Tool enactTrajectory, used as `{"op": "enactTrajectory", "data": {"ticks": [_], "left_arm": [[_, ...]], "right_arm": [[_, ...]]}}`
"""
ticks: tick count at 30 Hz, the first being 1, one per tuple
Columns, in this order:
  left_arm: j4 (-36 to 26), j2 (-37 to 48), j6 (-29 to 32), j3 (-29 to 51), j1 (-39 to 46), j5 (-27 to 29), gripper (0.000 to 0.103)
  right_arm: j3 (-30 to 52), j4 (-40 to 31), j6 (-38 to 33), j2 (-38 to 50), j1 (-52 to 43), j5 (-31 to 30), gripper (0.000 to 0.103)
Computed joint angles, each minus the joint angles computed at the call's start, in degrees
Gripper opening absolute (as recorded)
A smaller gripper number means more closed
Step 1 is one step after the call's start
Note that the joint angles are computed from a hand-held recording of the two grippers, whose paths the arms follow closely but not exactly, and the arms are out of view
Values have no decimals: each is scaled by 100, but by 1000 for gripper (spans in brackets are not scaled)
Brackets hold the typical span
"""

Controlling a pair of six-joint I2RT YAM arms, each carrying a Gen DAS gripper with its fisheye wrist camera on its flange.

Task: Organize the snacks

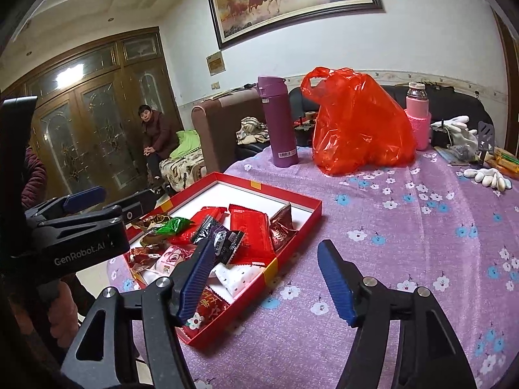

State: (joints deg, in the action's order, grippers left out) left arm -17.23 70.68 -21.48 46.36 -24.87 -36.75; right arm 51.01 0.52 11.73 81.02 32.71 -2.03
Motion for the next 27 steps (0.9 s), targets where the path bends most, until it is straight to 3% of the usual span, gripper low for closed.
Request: {"op": "enactTrajectory", "data": {"ticks": [19, 27], "left_arm": [[182, -21, 113, -154, 174, 87, 89], [287, -123, 214, -283, 414, 363, 89]], "right_arm": [[155, -3, -58, 209, 74, -15, 69], [280, -16, -108, 359, 206, -27, 69]]}}
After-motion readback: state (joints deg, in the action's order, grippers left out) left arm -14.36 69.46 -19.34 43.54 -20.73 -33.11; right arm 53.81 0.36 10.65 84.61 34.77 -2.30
